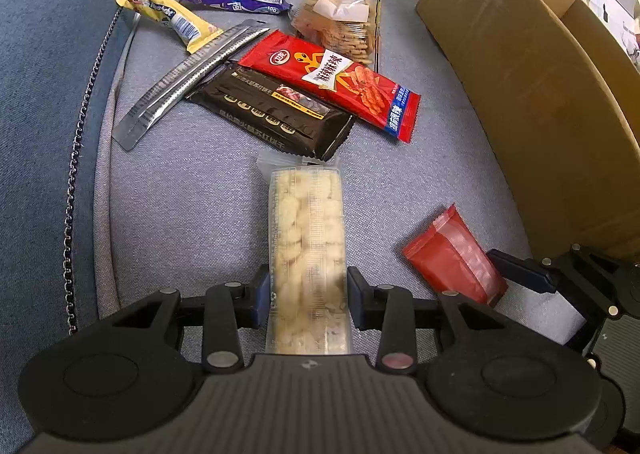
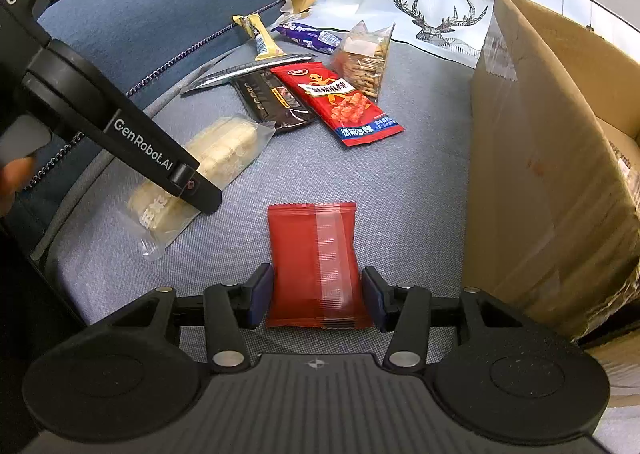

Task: Organize snacks
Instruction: 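Lift the red packet with the right tool while the left tool holds the crackers, then carry the cracker pack and red packet above the box with both tools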

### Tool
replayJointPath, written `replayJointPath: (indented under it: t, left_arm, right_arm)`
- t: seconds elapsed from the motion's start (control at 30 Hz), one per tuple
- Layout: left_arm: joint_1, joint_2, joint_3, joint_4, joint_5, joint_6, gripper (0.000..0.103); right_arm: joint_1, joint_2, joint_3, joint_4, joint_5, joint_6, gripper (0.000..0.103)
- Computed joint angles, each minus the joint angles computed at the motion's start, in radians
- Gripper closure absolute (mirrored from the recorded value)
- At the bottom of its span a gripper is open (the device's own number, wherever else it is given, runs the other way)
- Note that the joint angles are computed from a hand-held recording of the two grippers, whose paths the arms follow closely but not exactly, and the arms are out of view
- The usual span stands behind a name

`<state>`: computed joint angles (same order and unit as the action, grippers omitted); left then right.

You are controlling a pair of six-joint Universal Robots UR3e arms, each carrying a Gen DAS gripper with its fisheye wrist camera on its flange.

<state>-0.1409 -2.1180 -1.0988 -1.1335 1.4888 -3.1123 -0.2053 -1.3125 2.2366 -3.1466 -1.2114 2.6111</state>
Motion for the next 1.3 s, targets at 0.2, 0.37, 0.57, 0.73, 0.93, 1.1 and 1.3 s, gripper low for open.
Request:
replayJointPath:
  t: [0.2, 0.37, 0.57, 0.73, 0.93, 1.1, 1.3]
  left_arm:
    - [-0.002, -0.001, 0.002, 0.0, 0.004, 0.002, 0.062]
    - [0.001, 0.001, -0.004, 0.006, -0.001, 0.002, 0.063]
    - [0.001, 0.018, -0.031, 0.038, -0.005, 0.0, 0.063]
    - [0.006, 0.068, -0.112, 0.123, -0.015, -0.001, 0.063]
    - [0.019, 0.134, -0.218, 0.227, -0.025, -0.013, 0.063]
    - [0.035, 0.173, -0.275, 0.278, -0.047, -0.018, 0.063]
    - [0.044, 0.184, -0.298, 0.31, -0.067, -0.023, 0.063]
  right_arm:
    - [0.003, 0.002, 0.006, -0.014, -0.005, -0.011, 0.054]
    - [0.003, 0.0, 0.011, -0.021, -0.005, -0.015, 0.056]
    - [0.003, -0.009, 0.027, -0.065, -0.004, 0.015, 0.057]
    - [-0.006, -0.032, 0.063, -0.135, 0.012, 0.028, 0.058]
    - [-0.029, -0.072, 0.117, -0.218, 0.046, 0.025, 0.059]
    - [-0.075, -0.131, 0.16, -0.249, 0.114, 0.018, 0.06]
    - [-0.134, -0.241, 0.185, -0.18, 0.198, 0.005, 0.061]
